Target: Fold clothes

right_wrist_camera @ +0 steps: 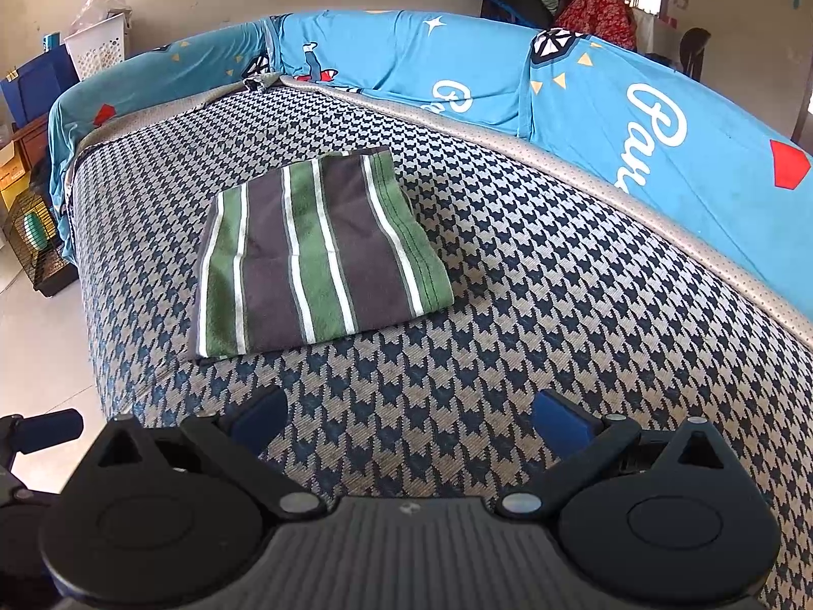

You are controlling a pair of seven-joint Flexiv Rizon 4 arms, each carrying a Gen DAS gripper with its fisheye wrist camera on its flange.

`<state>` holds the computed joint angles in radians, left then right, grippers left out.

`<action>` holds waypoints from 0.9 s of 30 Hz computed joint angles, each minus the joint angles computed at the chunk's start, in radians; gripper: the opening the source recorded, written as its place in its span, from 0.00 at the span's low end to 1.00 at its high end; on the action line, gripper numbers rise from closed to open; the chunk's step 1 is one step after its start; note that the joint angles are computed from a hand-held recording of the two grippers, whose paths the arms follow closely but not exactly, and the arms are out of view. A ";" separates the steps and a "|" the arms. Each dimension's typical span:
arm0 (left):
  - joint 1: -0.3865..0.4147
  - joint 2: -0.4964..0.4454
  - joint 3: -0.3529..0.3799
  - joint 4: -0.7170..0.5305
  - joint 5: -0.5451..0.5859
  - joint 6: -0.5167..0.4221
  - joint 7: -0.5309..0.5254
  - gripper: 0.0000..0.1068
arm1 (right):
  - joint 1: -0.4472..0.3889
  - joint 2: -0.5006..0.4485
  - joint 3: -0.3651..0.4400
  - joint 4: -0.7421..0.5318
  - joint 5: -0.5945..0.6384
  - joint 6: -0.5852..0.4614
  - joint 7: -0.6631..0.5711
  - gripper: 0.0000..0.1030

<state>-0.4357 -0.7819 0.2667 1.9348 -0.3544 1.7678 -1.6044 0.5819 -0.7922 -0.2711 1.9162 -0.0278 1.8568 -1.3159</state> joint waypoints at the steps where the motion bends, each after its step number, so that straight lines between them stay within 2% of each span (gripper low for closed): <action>1: 0.000 0.001 0.000 0.000 0.001 0.000 0.000 0.96 | -0.002 0.000 0.002 0.000 -0.001 0.001 -0.001 1.00; 27: 0.017 0.004 -0.014 0.001 0.023 -0.015 -0.019 0.96 | -0.005 -0.005 0.004 -0.009 -0.014 -0.012 -0.005 1.00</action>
